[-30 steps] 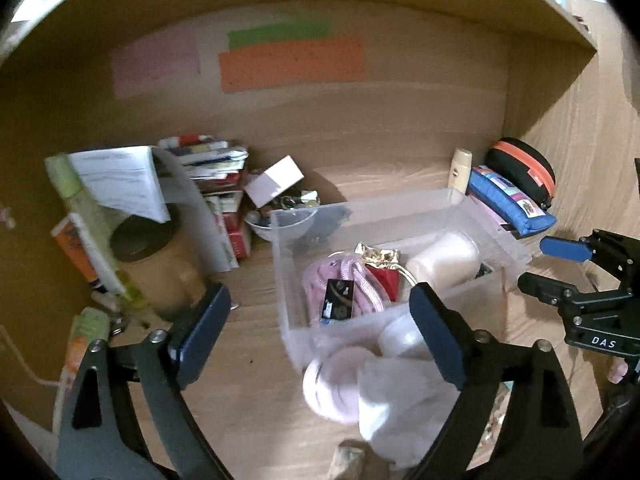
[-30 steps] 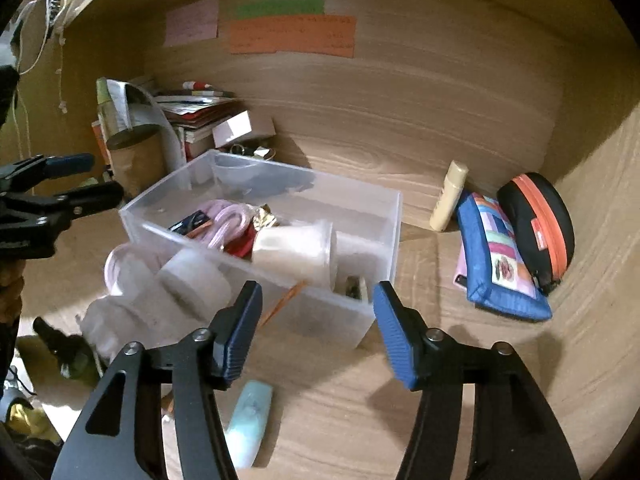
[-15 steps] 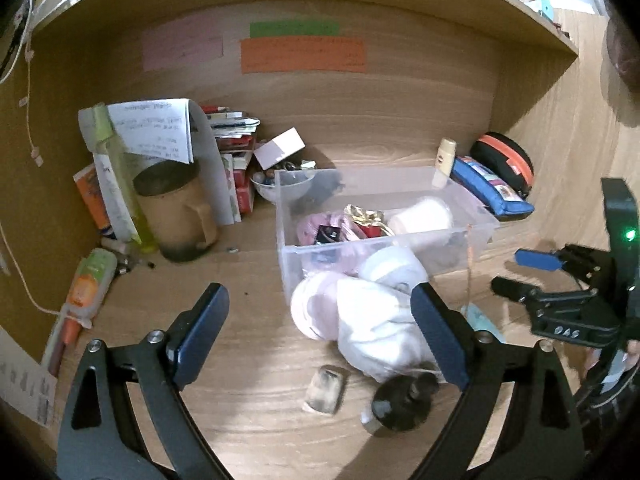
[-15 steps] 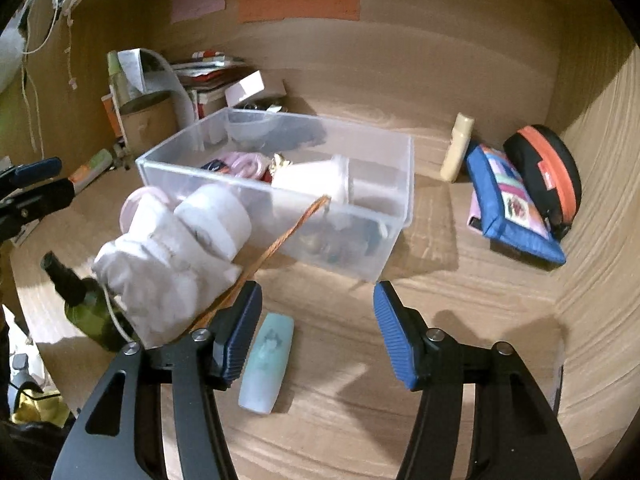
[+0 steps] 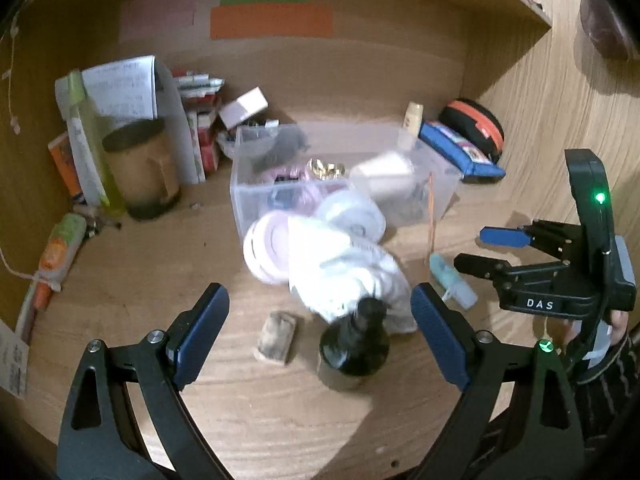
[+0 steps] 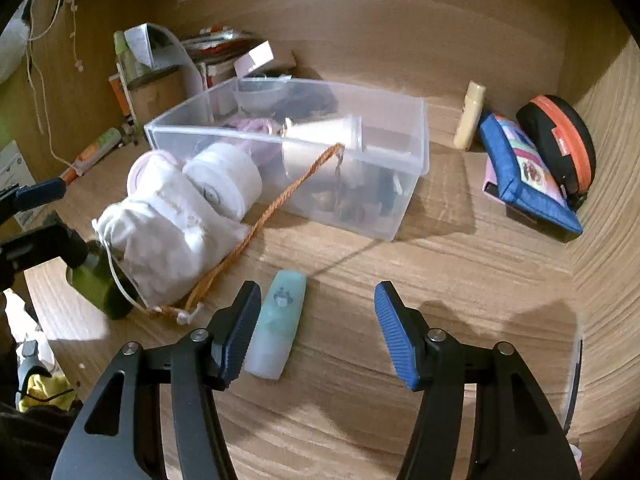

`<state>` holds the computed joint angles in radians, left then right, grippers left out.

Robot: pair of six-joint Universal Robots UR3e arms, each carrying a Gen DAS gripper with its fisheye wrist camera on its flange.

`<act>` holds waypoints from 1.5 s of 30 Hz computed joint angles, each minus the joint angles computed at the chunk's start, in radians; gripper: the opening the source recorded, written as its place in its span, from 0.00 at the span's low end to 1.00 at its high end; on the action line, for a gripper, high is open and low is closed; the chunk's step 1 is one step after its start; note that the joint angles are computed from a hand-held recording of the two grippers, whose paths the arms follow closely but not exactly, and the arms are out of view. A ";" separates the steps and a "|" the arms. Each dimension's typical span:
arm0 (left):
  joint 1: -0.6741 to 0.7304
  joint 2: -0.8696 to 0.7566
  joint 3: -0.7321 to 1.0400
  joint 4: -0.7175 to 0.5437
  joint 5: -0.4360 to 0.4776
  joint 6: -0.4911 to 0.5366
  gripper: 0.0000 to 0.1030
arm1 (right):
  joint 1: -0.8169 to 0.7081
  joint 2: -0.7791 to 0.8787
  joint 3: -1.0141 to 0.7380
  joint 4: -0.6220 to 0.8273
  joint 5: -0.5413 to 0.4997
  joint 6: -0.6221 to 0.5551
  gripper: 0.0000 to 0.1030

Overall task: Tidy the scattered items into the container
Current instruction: 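Move both open tools toward the light-blue tube and remaining items, then grasp the dark green bottle with the left tool while the right tool grasps the light-blue tube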

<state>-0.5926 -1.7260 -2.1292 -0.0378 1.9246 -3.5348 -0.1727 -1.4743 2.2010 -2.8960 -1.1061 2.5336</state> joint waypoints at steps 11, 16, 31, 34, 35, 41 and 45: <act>-0.006 -0.033 -0.047 0.027 -0.033 -0.023 0.90 | 0.023 0.029 -0.006 0.026 -0.001 -0.027 0.54; -0.013 -0.061 -0.043 0.029 -0.025 -0.022 0.90 | 0.052 0.047 -0.027 0.051 -0.017 -0.033 0.54; 0.049 -0.104 -0.057 0.072 -0.111 -0.046 0.42 | 0.100 0.088 -0.076 0.064 -0.053 0.000 0.53; 0.066 -0.098 -0.072 0.091 -0.135 -0.050 0.41 | 0.111 0.101 -0.094 0.076 -0.072 0.001 0.43; 0.076 -0.092 -0.082 0.101 -0.151 -0.055 0.41 | 0.112 0.105 -0.097 0.073 -0.074 0.005 0.40; 0.093 -0.064 -0.104 0.104 -0.154 -0.073 0.41 | 0.103 0.105 -0.103 0.075 -0.079 0.013 0.28; 0.090 -0.039 -0.119 0.110 -0.129 -0.088 0.40 | 0.098 0.116 -0.116 0.071 -0.082 0.031 0.22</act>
<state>-0.5026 -1.7646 -2.2486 0.0721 1.7952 -3.6224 -0.0747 -1.3586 2.0851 -2.8245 -1.1877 2.5649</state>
